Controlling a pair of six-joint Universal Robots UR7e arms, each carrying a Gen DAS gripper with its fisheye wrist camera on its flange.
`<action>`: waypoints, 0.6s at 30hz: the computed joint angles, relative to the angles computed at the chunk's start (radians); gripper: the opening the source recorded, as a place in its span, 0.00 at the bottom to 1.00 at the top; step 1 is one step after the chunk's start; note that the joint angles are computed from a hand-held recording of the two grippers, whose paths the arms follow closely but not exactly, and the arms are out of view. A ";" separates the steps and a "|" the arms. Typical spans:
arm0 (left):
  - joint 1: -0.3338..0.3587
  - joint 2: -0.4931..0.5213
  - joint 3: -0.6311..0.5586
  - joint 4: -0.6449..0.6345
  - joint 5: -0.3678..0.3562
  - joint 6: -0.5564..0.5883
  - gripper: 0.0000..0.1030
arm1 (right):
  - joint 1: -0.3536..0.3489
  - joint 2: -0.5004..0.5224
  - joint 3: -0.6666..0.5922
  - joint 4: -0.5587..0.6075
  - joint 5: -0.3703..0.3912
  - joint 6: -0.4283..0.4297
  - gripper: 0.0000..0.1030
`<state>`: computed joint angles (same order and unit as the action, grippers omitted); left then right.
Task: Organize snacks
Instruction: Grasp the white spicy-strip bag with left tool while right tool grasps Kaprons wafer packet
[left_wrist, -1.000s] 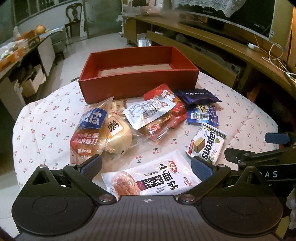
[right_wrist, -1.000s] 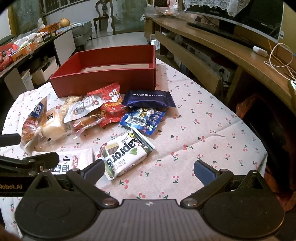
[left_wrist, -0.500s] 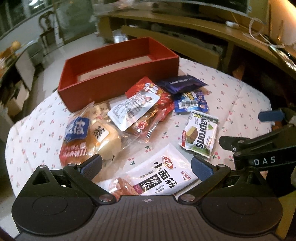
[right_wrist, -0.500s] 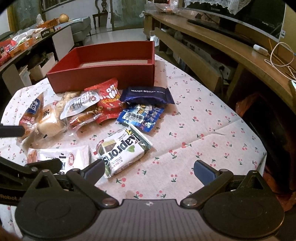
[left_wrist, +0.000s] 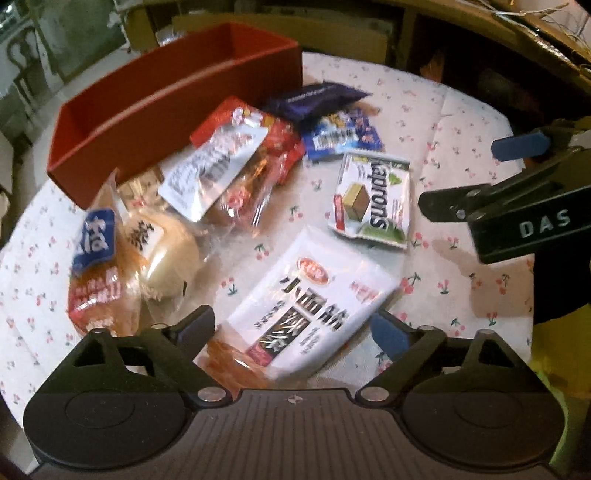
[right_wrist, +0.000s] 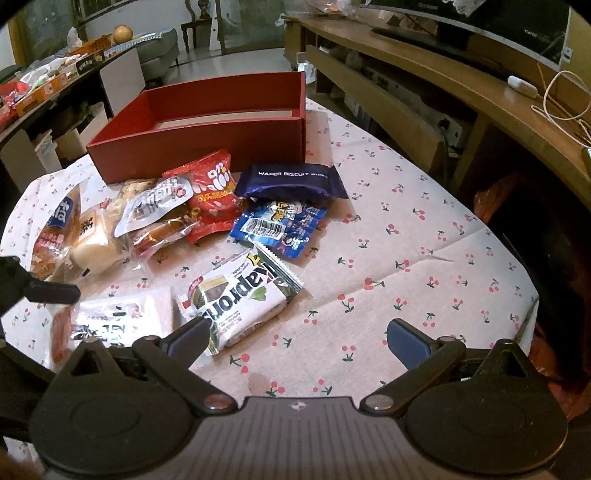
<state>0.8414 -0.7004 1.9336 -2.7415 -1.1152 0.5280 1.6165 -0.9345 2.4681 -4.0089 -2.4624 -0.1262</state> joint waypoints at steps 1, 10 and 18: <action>0.003 0.002 -0.010 0.027 -0.007 -0.008 0.82 | -0.001 -0.002 0.001 0.003 0.002 0.002 1.00; 0.000 -0.013 -0.011 0.100 0.003 -0.060 0.77 | -0.007 -0.017 0.008 0.016 0.034 0.011 1.00; -0.021 0.005 0.003 0.043 0.018 -0.054 0.71 | -0.012 -0.028 0.011 0.037 0.042 0.027 1.00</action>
<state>0.8205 -0.6953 1.9368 -2.6982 -1.0976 0.4745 1.6049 -0.9620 2.4789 -3.9720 -2.4208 -0.0992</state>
